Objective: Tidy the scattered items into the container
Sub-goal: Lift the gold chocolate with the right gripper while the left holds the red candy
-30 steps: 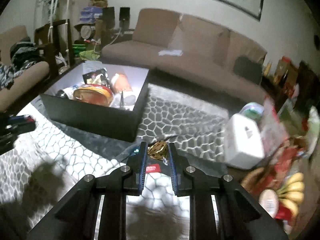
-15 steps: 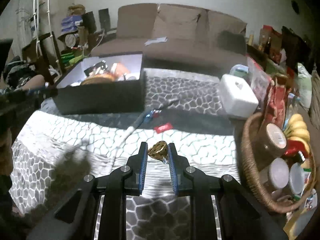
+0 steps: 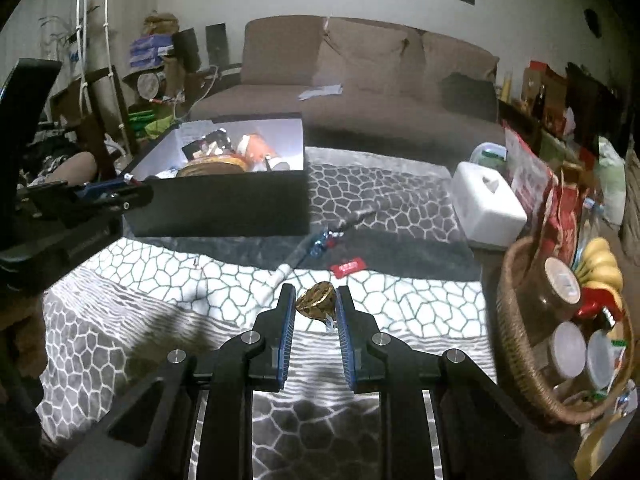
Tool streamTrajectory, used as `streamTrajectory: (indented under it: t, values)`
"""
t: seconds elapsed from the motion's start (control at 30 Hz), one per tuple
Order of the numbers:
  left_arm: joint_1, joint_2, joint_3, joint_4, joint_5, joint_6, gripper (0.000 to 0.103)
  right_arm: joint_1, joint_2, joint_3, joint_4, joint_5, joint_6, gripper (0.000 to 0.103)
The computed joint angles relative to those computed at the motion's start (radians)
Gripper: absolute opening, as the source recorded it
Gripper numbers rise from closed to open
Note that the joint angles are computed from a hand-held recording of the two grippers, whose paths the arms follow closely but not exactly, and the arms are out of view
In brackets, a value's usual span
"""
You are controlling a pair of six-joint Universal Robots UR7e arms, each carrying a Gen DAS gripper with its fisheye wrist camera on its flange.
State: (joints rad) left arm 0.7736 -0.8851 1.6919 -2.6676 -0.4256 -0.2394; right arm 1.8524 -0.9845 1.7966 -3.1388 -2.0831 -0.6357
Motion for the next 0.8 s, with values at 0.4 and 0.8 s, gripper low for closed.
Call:
streamTrajectory:
  t: [0.4,0.8]
  values:
    - [-0.037,0.003,0.008,-0.164,-0.005,0.106,0.02,0.048,-0.033,0.038,-0.047,-0.029,-0.006,0.02]
    - [-0.065,-0.06,0.051,-0.291,-0.041,0.137,0.02,0.097,-0.096,0.087,-0.091,-0.065,0.008,0.02]
